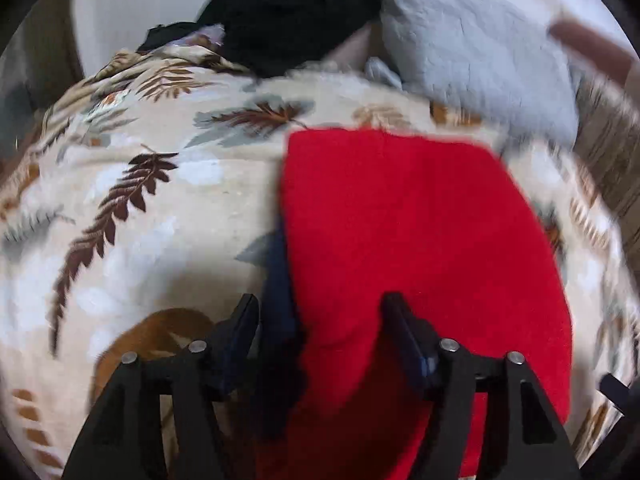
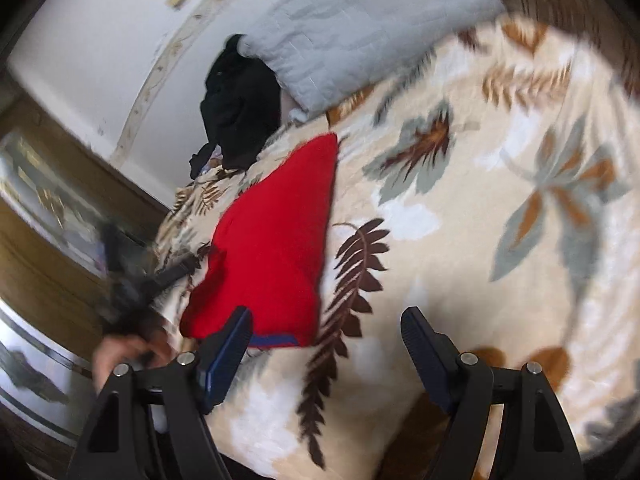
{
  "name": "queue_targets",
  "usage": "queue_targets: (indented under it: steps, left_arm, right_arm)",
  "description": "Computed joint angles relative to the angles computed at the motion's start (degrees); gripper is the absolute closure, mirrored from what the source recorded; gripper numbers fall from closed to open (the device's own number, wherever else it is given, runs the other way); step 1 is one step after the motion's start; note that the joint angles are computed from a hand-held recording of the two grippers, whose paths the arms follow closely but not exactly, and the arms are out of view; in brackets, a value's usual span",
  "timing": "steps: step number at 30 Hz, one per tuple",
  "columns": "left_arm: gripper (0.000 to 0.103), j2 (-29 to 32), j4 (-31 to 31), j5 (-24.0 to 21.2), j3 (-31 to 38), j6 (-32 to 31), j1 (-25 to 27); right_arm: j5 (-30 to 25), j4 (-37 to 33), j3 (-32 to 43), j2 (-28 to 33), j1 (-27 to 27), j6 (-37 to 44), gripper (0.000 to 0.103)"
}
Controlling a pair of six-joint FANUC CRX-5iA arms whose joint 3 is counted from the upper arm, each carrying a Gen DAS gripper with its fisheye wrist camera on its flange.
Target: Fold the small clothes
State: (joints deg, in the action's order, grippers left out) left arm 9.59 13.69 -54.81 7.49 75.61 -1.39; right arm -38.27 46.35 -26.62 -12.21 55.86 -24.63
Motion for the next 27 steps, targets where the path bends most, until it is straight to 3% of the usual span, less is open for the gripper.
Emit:
queue_targets:
  steps: [5, 7, 12, 14, 16, 19, 21, 22, 24, 27]
  left_arm:
    - [0.033, 1.2, 1.1, -2.2, 1.7, 0.0, 0.7]
    - [0.033, 1.2, 0.8, -1.9, 1.7, -0.1, 0.6]
    - [0.033, 1.2, 1.2, -2.1, 1.5, -0.3, 0.9]
    - [0.033, 1.0, 0.5, -1.8, 1.5, 0.0, 0.6]
    - [0.033, 1.2, 0.0, -1.8, 1.7, 0.3, 0.4]
    - [0.033, 0.8, -0.3, -1.7, 1.5, 0.5, 0.4]
    - [0.033, 0.8, -0.7, -1.7, 1.6, 1.1, 0.3]
    - [0.033, 0.9, -0.3, -1.9, 1.5, 1.1, 0.4]
    - [0.033, 1.0, 0.8, -2.0, 1.2, 0.5, 0.7]
    - [0.033, 0.8, 0.4, -1.9, 1.2, 0.9, 0.5]
  right_arm:
    - [13.5, -19.0, 6.1, 5.0, -9.7, 16.3, 0.023]
    - [12.3, -30.8, 11.9, 8.9, -12.4, 26.7, 0.023]
    - [10.8, -47.5, 21.4, 15.2, -15.5, 45.2, 0.024]
    - [10.1, -46.8, 23.5, 16.8, -14.9, 48.5, 0.024]
    - [2.7, -47.6, 29.0, 20.8, -14.5, 53.1, 0.054]
    - [-0.1, -38.4, 29.3, 21.4, -12.1, 47.7, 0.063]
    - [-3.3, -28.5, 30.0, 22.1, -8.8, 43.7, 0.064]
    - [-4.9, -27.3, 30.8, 22.8, -8.3, 44.2, 0.064]
    - [-6.7, -29.4, 31.7, 23.9, -9.0, 45.2, 0.061]
    - [-1.2, -32.1, 28.9, 21.8, -10.5, 43.6, 0.045]
